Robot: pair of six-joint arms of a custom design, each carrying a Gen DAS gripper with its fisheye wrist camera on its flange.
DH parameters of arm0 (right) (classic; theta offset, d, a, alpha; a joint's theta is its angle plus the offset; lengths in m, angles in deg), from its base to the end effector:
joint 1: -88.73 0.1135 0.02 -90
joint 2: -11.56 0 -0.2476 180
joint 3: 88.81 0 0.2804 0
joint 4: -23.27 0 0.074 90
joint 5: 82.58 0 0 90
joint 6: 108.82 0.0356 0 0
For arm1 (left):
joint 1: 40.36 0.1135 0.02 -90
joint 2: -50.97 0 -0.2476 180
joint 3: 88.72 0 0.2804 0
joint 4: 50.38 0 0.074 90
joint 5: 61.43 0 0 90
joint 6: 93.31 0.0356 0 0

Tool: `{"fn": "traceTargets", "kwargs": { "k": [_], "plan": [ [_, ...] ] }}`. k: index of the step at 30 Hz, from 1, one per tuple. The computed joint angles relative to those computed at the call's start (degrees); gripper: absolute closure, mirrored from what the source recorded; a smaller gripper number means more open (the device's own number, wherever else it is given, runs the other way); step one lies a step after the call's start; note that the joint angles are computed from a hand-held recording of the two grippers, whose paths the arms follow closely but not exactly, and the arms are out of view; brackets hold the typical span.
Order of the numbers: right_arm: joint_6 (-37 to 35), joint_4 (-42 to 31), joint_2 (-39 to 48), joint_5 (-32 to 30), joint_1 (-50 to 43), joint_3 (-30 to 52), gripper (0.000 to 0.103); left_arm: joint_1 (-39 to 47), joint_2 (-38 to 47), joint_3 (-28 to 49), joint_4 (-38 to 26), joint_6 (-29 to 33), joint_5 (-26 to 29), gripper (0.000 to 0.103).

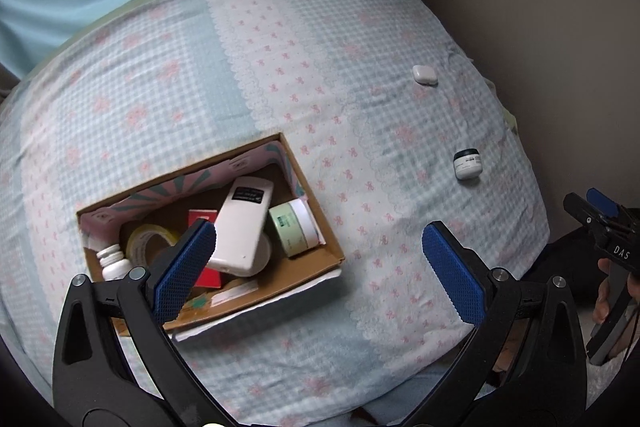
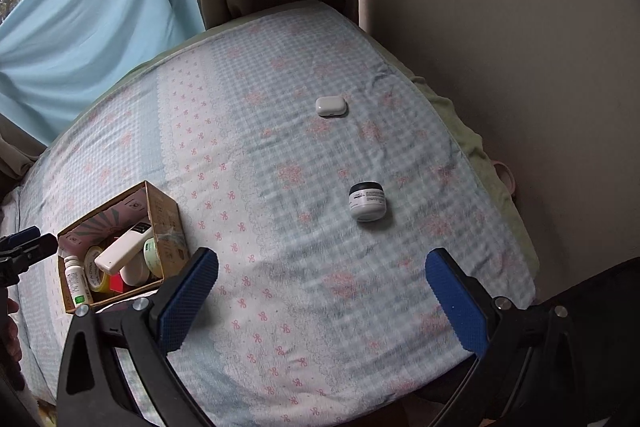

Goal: Organize rigid objects
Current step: 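Lift both tools away from the box toward the earbud case and jar, then grasp the white earbud case with the left tool while the right tool grasps the black-lidded jar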

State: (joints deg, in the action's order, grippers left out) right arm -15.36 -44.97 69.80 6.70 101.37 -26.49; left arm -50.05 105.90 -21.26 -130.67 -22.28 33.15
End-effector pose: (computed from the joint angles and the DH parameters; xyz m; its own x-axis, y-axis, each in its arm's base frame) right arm 0.2118 0.0480 0.2453 -0.8901 -0.1378 -0.4344 -0.1707 0.9846 0.0376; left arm 0.1897 -0.0353 0.2756 -0.9271 -0.1704 -0.3339 -0.1098 0.9751 -0.1929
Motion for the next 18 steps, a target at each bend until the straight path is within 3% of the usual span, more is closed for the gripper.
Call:
{"fn": "traceTargets", "kwargs": {
  "k": [5,11,14,18],
  "plan": [
    [-7.6,5.8,2.3,-5.3,-9.0,-2.6,0.0,-7.5,16.5,7.5,9.6,-5.7,-0.3,0.0],
    [-12.1,16.1,11.7,-9.9,-14.1,-4.8,0.0,-12.6,42.3,23.5,17.4,-6.3,-0.8,0.0],
    [-12.4,20.6,19.5,-10.2,-13.9,-4.0,0.0,-14.1,55.9,35.4,17.1,-5.5,-0.5,0.0],
    [-12.8,22.7,29.4,-9.9,-13.5,-0.6,0.0,-15.3,75.2,57.2,11.2,-3.8,-1.1,0.0]
  ]
}}
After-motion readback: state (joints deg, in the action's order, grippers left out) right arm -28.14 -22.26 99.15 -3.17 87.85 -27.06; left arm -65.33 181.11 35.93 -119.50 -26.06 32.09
